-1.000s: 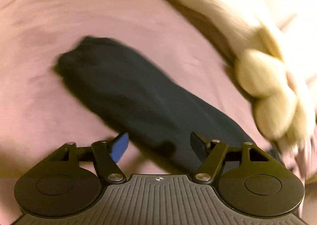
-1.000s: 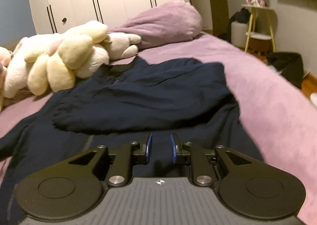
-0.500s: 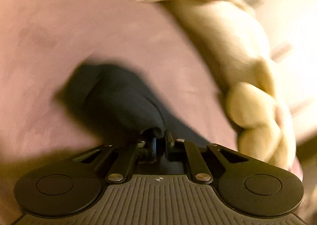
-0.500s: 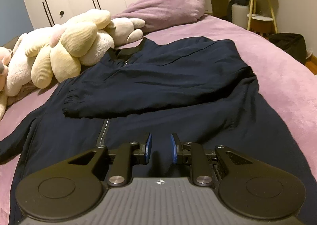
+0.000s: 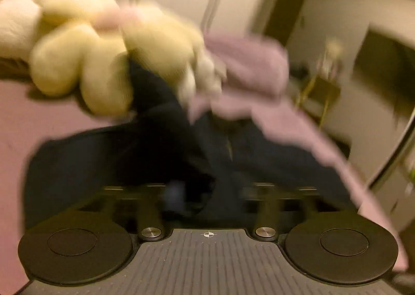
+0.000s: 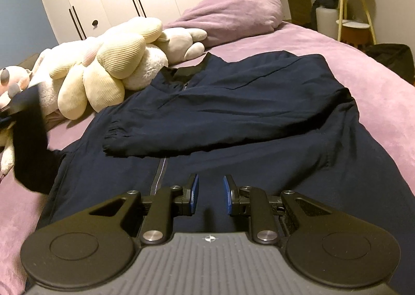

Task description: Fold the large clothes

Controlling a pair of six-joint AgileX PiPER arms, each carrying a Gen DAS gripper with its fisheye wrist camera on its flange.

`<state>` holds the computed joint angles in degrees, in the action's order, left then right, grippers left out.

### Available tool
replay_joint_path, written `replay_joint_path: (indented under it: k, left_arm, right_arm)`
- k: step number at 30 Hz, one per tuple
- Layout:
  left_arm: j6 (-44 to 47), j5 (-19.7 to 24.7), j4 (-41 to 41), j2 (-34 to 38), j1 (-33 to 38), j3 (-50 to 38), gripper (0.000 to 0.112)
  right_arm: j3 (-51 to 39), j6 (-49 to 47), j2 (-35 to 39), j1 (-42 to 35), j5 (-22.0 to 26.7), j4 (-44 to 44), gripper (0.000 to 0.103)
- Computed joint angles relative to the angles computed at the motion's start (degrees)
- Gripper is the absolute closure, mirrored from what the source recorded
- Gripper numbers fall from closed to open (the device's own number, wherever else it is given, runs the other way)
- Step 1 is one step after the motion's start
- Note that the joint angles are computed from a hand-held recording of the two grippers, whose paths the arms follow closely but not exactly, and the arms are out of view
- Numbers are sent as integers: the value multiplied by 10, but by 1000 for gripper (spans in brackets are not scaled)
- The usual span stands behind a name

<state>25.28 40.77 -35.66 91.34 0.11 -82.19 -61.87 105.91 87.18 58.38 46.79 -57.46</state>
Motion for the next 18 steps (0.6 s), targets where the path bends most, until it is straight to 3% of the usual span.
replay_joint_path:
  k: [1,2,4,7,9,12,16,18]
  left_arm:
    - [-40,1,43,20,-25,-4,30]
    - [-60,1,64,30,-36,-1,33]
    - [-77,0,70,29,-39,18,33]
    - [2,-36,-22,-36,9,103,23]
    - [-24,-88,4,-94,21,161,20]
    - [-147,-151,121,-133,35,218,20]
    - [-214,-163,159,-125,65,238,20]
    - [-240,-165,168,-110,72,239,20]
  right_arm:
    - [3,-4,-2,-4,-5,4,83]
    - [7,-9,-4,-9,-12,7,83]
    - [9,-22,-2,-21,-25,20,83]
    - [23,-34,-7,-40,-52,32,83]
    - [33,-28,-11,-51,-74,21,83]
    - [26,-23,1,-84,-131,21,81]
    - [-27,-33,50,-152,-257,52,65]
    - [-70,-97,89,-183,-312,135,61]
